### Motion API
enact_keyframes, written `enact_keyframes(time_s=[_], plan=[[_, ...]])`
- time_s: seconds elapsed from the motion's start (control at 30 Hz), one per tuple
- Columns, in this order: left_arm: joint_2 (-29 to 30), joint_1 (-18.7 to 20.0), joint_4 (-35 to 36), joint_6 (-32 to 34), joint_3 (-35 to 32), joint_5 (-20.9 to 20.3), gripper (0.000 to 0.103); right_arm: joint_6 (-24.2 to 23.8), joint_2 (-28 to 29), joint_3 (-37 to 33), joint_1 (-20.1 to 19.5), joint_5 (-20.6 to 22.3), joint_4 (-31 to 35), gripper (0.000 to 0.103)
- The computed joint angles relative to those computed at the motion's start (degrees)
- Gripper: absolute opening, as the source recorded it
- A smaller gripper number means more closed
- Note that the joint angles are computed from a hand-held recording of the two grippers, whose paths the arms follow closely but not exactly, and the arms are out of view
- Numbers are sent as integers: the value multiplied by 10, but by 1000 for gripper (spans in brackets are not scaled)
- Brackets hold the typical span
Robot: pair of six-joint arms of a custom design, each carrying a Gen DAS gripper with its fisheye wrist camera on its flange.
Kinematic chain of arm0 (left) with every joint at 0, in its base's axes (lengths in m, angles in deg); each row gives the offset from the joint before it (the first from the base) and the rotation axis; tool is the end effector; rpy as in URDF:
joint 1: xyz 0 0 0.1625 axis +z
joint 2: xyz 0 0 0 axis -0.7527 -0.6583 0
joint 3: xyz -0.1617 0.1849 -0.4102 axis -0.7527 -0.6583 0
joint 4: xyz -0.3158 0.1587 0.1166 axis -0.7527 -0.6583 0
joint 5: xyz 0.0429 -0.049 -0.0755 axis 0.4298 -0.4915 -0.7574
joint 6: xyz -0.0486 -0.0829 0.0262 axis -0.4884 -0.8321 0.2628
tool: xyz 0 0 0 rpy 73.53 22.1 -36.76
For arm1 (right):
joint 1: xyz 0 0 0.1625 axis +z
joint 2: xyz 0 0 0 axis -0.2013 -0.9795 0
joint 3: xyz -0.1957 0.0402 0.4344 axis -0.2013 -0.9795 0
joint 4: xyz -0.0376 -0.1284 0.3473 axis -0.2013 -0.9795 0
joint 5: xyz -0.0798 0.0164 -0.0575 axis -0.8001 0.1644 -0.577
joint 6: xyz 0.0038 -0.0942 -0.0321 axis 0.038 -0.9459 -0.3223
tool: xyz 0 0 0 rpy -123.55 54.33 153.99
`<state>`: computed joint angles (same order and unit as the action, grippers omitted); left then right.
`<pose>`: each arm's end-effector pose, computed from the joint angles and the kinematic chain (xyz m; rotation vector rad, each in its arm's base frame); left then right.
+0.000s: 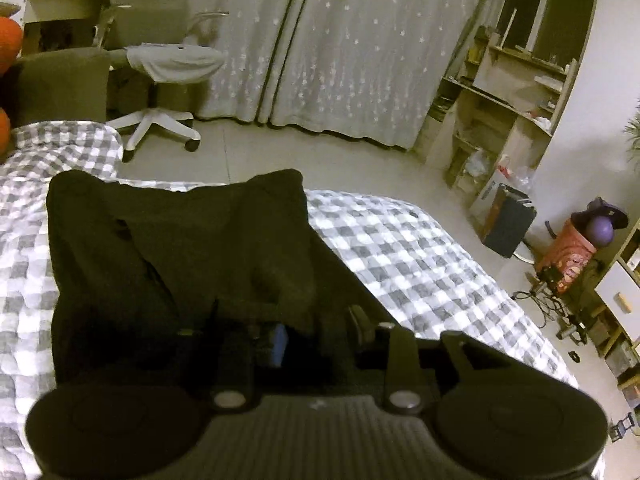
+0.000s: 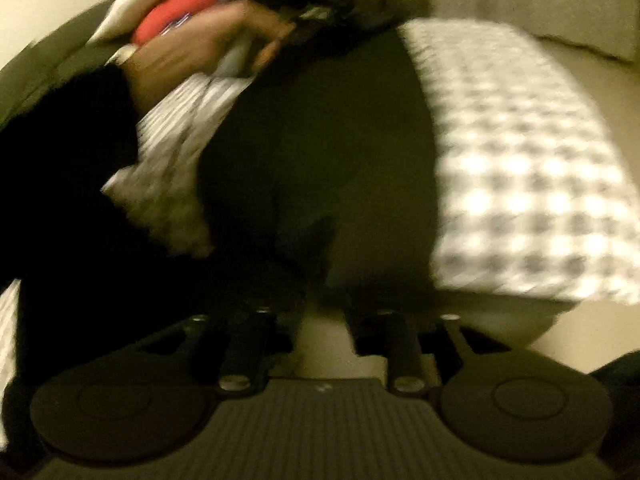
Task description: Fold clothes
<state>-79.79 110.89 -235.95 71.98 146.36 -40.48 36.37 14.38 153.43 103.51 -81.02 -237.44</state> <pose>-0.2275 -0.8056 0.0696 0.6717 2.5497 -1.0006 0.1253 -0.4969 0.1686 0.6793 -2.5768 0.7090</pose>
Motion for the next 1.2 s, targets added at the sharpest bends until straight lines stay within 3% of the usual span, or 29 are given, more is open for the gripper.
enact_keyframes(time_s=[0.13, 0.2, 0.3, 0.33, 0.37, 0.4, 0.53, 0.67, 0.77, 0.83, 0.87, 0.97, 1.07, 1.2], plan=[[5, -4, 15, 21, -1, 4, 36, 26, -6, -10, -19, 17, -26, 43], [10, -6, 24, 26, -7, 5, 39, 17, 12, -27, -19, -10, -51, 43], [17, -10, 44, 22, -16, 19, 39, 26, 29, -57, -38, -8, -15, 43], [20, -11, 48, 23, -18, 27, 39, 34, 28, -64, -47, 3, 17, 37], [22, -12, 52, 24, -20, 36, 39, 39, 29, -63, -55, 8, 35, 19], [22, -12, 53, 25, -21, 38, 39, 44, 31, -62, -63, 13, 54, 15], [21, -12, 58, 22, -21, 38, 39, 76, 9, -39, -77, 49, 82, 13], [19, -10, 60, 16, -22, 32, 39, 128, -19, -23, -83, 42, 156, 12], [17, -9, 60, 7, -20, 27, 39, 142, -25, -4, -84, 34, 157, 13], [15, -10, 59, 1, -16, 26, 39, 129, -27, -2, -72, 32, 143, 14], [13, -11, 58, -3, -15, 26, 39, 117, -28, -2, -63, 32, 128, 20], [-3, -13, 23, -9, 11, 0, 39, 72, -29, -6, -36, 31, 83, 21], [-18, -18, -24, -5, 39, 2, 45, 55, -29, -33, -31, 45, 89, 21], [-25, -13, -28, 1, 58, -8, 47, 51, 14, -69, -38, -15, 53, 23]])
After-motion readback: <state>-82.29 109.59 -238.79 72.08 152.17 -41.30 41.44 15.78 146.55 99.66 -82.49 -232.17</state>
